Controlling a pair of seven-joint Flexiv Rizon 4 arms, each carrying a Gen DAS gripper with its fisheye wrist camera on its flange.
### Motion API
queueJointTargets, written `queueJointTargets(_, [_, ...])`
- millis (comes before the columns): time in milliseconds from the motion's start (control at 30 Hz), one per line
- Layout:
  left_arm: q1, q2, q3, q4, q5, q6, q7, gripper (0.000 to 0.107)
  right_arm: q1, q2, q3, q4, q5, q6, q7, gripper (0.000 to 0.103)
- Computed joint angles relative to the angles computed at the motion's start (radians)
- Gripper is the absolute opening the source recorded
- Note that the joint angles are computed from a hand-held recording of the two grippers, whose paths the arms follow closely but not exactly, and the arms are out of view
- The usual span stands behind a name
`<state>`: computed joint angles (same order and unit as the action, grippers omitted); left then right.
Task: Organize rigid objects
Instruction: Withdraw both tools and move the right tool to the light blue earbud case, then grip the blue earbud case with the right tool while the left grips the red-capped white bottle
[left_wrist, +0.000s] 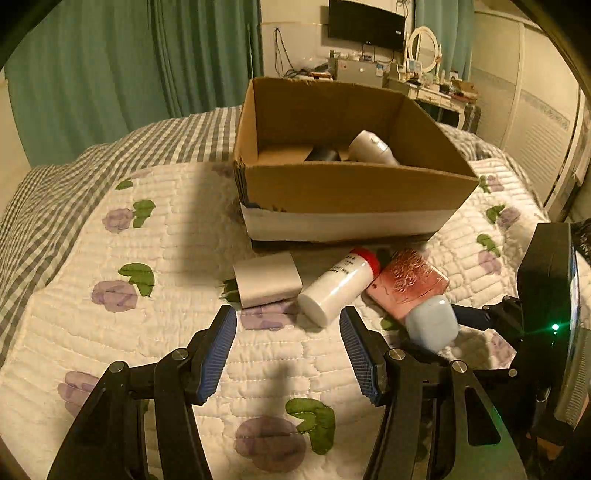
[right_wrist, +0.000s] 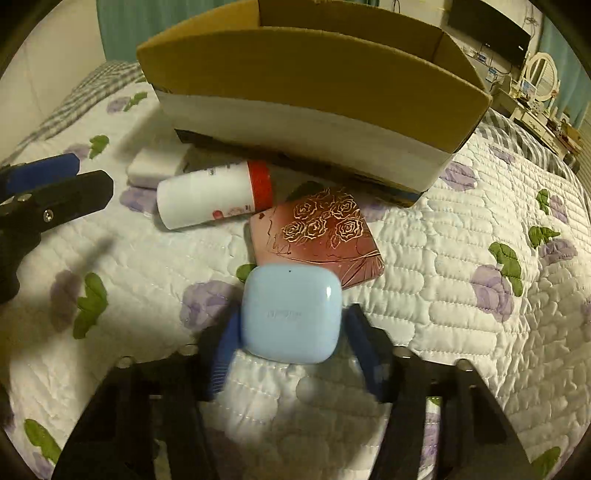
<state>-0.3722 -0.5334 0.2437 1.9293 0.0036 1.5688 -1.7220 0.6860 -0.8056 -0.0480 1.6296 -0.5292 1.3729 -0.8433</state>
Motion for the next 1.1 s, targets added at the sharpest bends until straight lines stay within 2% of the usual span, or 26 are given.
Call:
queueJointTargets(67, [0.050,0.000,-0.064,0.008,-0.010,0.012,0.033,0.061,-0.013,0.004,0.013,0.005,0.008,0.015,-0.008,0.050])
queueJointTargets(167, [0.020,-0.019,-0.037,-0.013,-0.003,-0.001,0.043,0.061,-0.022,0.025,0.001,0.023,0.016,0.063,-0.011,0.050])
queueJointTargets(267, [0.048,-0.043,-0.077,-0.041,-0.005,-0.015,0.088,0.061,-0.028,0.043,-0.027,0.034,0.029,0.132,-0.015,0.050])
queueJointTargets(333, [0.039,-0.068,-0.071,-0.079,-0.001,-0.038,0.108,0.061,-0.026,0.050,-0.056,0.036,0.047,0.161,-0.001,0.050])
queueJointTargets(400, [0.054,-0.095,-0.095,-0.118,0.003,-0.052,0.145,0.061,-0.045,0.053,-0.053,0.038,0.080,0.173,0.014,0.050])
queueJointTargets(533, [0.037,-0.148,-0.084,-0.198,0.008,-0.100,0.177,0.061,-0.134,0.036,0.057,-0.005,0.131,0.117,-0.020,0.050])
queueJointTargets(700, [-0.004,-0.201,-0.034,-0.272,0.050,-0.145,0.181,0.061,-0.170,0.012,0.130,-0.050,0.157,0.064,-0.081,0.050])
queueJointTargets(800, [0.047,-0.209,-0.093,-0.275,0.035,-0.126,0.204,0.061,-0.175,0.004,0.150,-0.062,0.176,0.043,-0.106,0.050])
queueJointTargets(1000, [0.105,-0.209,-0.161,-0.248,0.003,-0.089,0.261,0.061,-0.169,0.005,0.140,-0.060,0.204,0.038,-0.112,0.050])
queueJointTargets(1100, [0.102,-0.204,-0.158,-0.237,-0.011,-0.082,0.277,0.059,-0.161,0.006,0.133,-0.058,0.206,0.033,-0.112,0.050])
